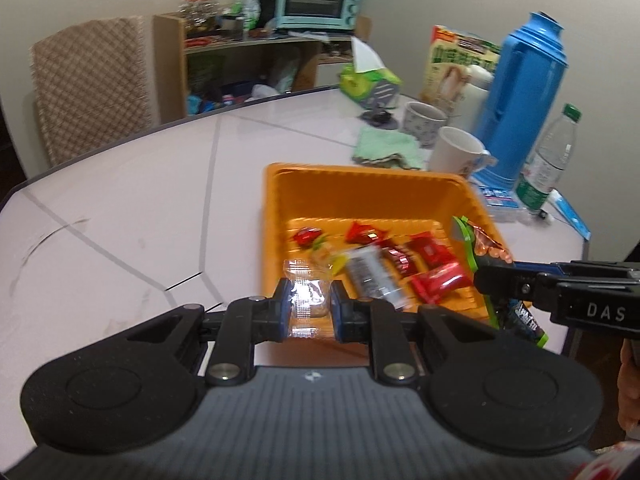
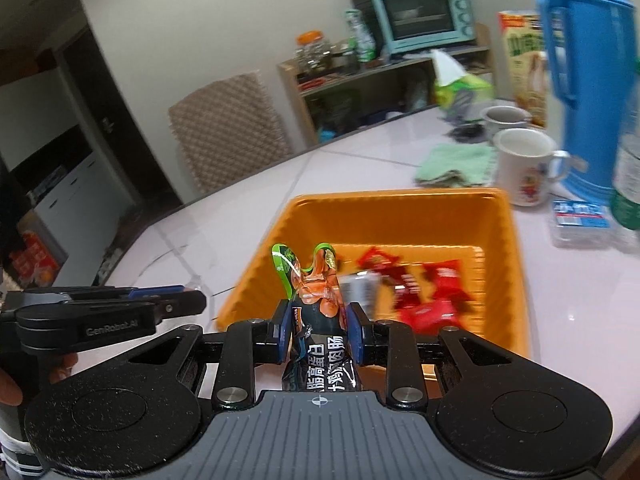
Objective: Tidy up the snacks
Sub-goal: 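Carry both snacks over the orange tray and lower them in, then open both tools to drop the snacks into the tray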
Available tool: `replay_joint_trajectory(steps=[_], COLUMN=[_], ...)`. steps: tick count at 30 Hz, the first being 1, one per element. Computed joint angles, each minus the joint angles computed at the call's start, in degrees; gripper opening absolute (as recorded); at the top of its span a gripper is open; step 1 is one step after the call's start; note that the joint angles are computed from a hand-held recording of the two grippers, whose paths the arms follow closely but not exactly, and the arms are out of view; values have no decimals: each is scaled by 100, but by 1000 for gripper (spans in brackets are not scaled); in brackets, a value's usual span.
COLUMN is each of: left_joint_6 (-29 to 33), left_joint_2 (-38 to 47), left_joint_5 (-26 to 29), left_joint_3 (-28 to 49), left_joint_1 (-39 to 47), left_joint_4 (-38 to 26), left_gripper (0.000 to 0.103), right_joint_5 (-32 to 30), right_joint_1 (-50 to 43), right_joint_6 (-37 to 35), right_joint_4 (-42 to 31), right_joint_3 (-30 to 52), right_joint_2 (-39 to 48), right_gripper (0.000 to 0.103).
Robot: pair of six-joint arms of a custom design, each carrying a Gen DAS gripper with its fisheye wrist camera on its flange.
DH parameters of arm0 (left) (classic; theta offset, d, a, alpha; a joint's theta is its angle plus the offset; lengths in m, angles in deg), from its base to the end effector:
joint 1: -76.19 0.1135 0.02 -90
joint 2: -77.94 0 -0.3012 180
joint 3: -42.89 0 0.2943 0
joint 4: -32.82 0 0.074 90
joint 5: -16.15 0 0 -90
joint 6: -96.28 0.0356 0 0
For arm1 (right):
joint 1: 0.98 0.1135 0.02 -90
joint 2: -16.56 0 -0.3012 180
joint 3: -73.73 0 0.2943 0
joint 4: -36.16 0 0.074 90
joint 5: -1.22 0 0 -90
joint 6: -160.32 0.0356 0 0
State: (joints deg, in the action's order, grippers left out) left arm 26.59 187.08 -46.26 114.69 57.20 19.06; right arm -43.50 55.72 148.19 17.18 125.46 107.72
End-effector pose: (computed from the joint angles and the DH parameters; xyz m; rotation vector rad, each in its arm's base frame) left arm 0.3909 -0.1519 0.1374 1.0030 2.1901 -0.5794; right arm 0.1888 0.2413 0.1433 0.6614 2.1217 0.2205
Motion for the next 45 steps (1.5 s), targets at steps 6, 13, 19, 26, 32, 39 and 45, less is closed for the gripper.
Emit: replay_joint_trajectory(steps=[6, 13, 19, 26, 32, 39, 45], left_joint_6=[-100, -165, -200, -271, -274, -249, -246], left_joint_2=[118, 387, 655, 925, 1113, 1262, 1355], left_joint_5=[-113, -279, -437, -540, -549, -526, -522], left_joint_3=[111, 419, 722, 1070, 1310, 1467, 1572], left_joint_1=[-434, -709, -808, -831, -788, -737, -708], left_joint_4=[88, 55, 2, -94, -199, -327, -414], left_gripper=[18, 18, 18, 18, 18, 18, 18], right_joint_5=[119, 46, -254, -617, -876, -1149, -1249], right_joint_1=[-64, -327, -741, -1151, -1417, -1622, -1707], right_joint_6=[551, 602, 182, -339, -540, -544, -480], right_joint_4=[-308, -84, 516, 1111, 1399, 1509, 1538], right_joint_3=[-533, -923, -920, -719, -557, -388, -313], right_joint_2=[-555, -886, -619, -96, 284, 645, 838], right_gripper=[29, 29, 29, 29, 29, 30, 30])
